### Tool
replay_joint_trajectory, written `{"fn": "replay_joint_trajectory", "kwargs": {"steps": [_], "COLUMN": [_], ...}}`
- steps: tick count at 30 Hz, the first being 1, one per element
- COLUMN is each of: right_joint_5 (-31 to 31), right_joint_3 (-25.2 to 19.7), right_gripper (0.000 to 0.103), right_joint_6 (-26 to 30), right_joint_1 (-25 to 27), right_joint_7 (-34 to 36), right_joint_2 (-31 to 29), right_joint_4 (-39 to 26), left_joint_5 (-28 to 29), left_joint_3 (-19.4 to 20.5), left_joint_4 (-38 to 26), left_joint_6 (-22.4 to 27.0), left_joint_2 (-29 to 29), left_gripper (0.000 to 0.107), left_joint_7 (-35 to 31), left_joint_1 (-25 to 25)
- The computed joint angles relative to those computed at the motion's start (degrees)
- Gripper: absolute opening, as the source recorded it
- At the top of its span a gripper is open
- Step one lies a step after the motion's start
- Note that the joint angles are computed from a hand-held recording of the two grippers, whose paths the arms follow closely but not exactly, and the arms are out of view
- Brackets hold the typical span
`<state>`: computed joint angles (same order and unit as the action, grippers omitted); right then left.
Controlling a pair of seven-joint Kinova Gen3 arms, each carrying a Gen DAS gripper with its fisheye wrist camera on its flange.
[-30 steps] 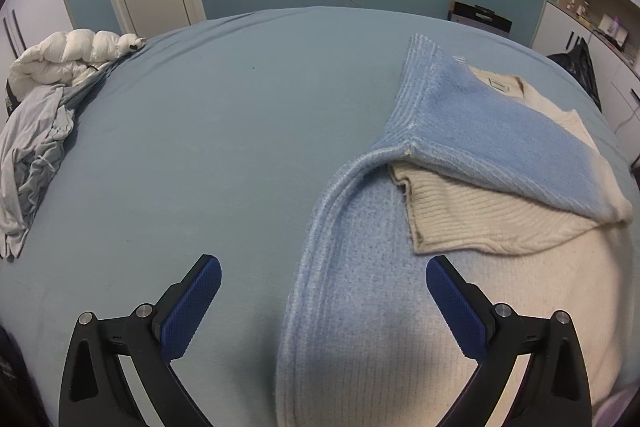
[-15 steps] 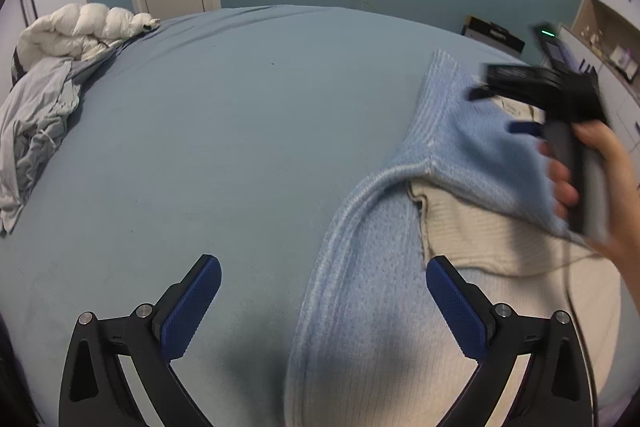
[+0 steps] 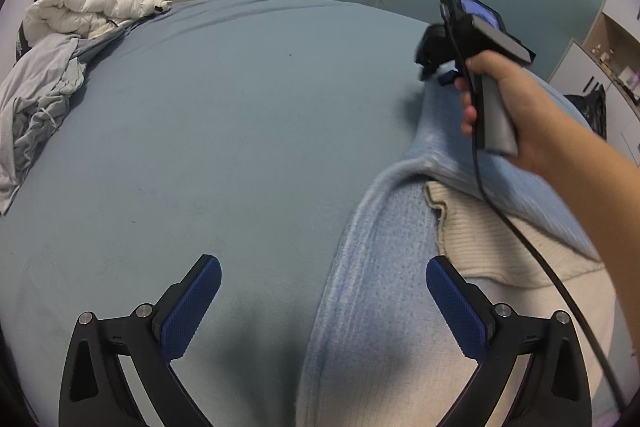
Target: Fold small clothes
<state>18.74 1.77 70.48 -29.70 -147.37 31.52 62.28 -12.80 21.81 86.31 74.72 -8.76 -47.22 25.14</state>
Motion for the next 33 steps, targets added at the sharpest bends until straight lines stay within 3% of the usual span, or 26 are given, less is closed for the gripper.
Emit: {"fn": "replay_joint_trajectory", "kwargs": {"steps": [1,4,6,7,8,9,10,11,14,18,19,20,21,23,26,29,33], "right_joint_5": [-2.04,-4.19,-1.21,0.60,2.42,4.31,5.56,5.88,5.14,7.64,7.26,5.94,5.02,5.96,8.73,5.86,2.79], "right_joint_3": [-1.81,-2.17,-3.22,-2.78,-2.90,-3.95,-6.00,-7.25,-11.15,-10.31,-10.72,-11.60,-11.89,-10.25,-8.91,-8.72,-8.96], "right_gripper": [0.018,0.044,0.045,0.051,0.070,0.079,0.087,0.087,0.087,0.083,0.065,0.029,0.017,0.010,0.008,0.009,0.015], "right_joint_6": [-1.76,-5.58,-8.96,-9.77,-10.41,-10.72,-10.16,-8.66,-6.43,-2.07,-2.00,-2.85,-3.92,-4.29,-3.82,-1.38,-1.00], "right_joint_1": [1.72,2.34,1.45,-0.21,-1.37,-2.43,-2.71,-3.54,-4.95,-9.87,-9.36,-7.78,-6.91,-8.29,-11.25,-11.67,-9.70], "right_joint_7": [1.70,4.90,2.83,1.88,1.86,2.77,4.61,6.94,12.77,17.03,16.95,16.52,15.16,12.56,8.09,8.97,9.97], "right_joint_2": [-0.01,-2.14,-7.01,-9.66,-12.09,-14.60,-16.81,-18.14,-22.19,-17.21,-16.11,-15.29,-14.60,-12.95,-10.78,-6.95,-6.17], "right_joint_4": [-0.39,2.49,7.80,10.45,13.09,15.73,17.93,19.10,24.19,22.53,22.22,22.44,22.69,20.52,15.60,10.55,10.40], "left_joint_5": [0.40,0.95,0.66,0.55,0.53,0.76,1.05,1.51,3.08,2.96,2.89,2.93,3.24,3.66,4.14,5.67,6.36], "left_joint_3": [-0.22,-0.58,-0.63,-0.48,-0.43,-0.59,-0.75,-0.97,-1.82,-1.06,-0.98,-1.03,-1.45,-1.78,-1.91,-2.57,-2.70], "left_joint_4": [0.07,0.10,0.11,-0.04,-0.17,-0.25,-0.22,-0.13,0.16,0.37,0.32,0.34,0.45,0.70,0.87,1.07,1.04], "left_joint_6": [-0.01,-0.09,-0.14,-0.01,0.16,0.30,0.21,0.08,-0.60,-0.30,-0.17,-0.22,-0.55,-1.00,-1.29,-1.34,-1.51], "left_joint_2": [-0.03,-0.27,-0.59,-0.66,-0.71,-0.84,-0.98,-1.17,-1.24,-1.13,-1.10,-1.18,-1.35,-1.82,-1.91,-1.64,-1.69], "left_gripper": [0.103,0.103,0.103,0.103,0.103,0.103,0.103,0.103,0.103,0.103,0.103,0.103,0.103,0.103,0.103,0.103,0.103], "left_joint_7": [-0.14,-0.11,-0.16,-0.04,0.03,0.09,0.12,0.28,-0.49,-0.38,-0.27,-0.21,-0.57,-0.81,-1.18,-1.80,-2.09], "left_joint_1": [-0.02,-0.30,-0.57,-0.67,-0.80,-0.99,-1.17,-1.40,-1.96,-2.16,-2.19,-2.23,-2.36,-2.64,-3.18,-3.47,-3.82]}}
